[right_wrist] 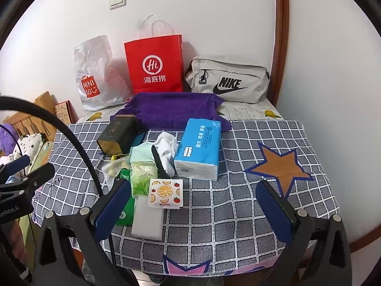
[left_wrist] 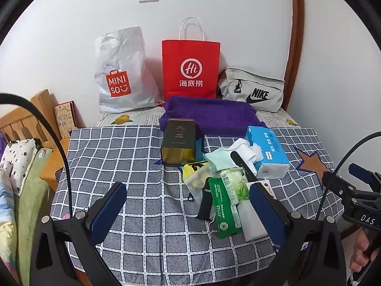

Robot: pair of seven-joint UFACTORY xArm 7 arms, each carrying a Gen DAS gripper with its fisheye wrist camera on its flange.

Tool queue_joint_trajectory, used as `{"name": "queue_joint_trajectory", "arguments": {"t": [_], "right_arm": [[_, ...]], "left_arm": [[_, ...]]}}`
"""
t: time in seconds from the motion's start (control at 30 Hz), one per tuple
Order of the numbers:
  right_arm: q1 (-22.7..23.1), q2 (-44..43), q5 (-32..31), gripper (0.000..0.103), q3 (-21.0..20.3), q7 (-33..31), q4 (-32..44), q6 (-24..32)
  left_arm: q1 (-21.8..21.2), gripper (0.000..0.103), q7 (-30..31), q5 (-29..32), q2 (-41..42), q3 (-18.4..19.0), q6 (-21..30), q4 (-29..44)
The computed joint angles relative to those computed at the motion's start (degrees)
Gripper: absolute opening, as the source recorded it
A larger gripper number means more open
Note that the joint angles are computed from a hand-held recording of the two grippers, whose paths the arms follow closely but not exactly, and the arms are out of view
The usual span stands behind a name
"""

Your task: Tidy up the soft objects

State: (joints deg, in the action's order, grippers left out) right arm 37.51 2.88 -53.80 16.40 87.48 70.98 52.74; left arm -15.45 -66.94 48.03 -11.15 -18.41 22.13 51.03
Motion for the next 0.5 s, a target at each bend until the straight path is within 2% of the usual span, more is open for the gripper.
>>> {"name": "queue_joint_trajectory", "arguments": {"t": [0.5], "right_arm": [[0.1,-0.64,-0.95,0.103,0.45,0.08,0.71,0.34]], "left_arm": [[0.27,0.103,2.01,-1.38,-0.64,0.14,-0.81,-0.45]]}}
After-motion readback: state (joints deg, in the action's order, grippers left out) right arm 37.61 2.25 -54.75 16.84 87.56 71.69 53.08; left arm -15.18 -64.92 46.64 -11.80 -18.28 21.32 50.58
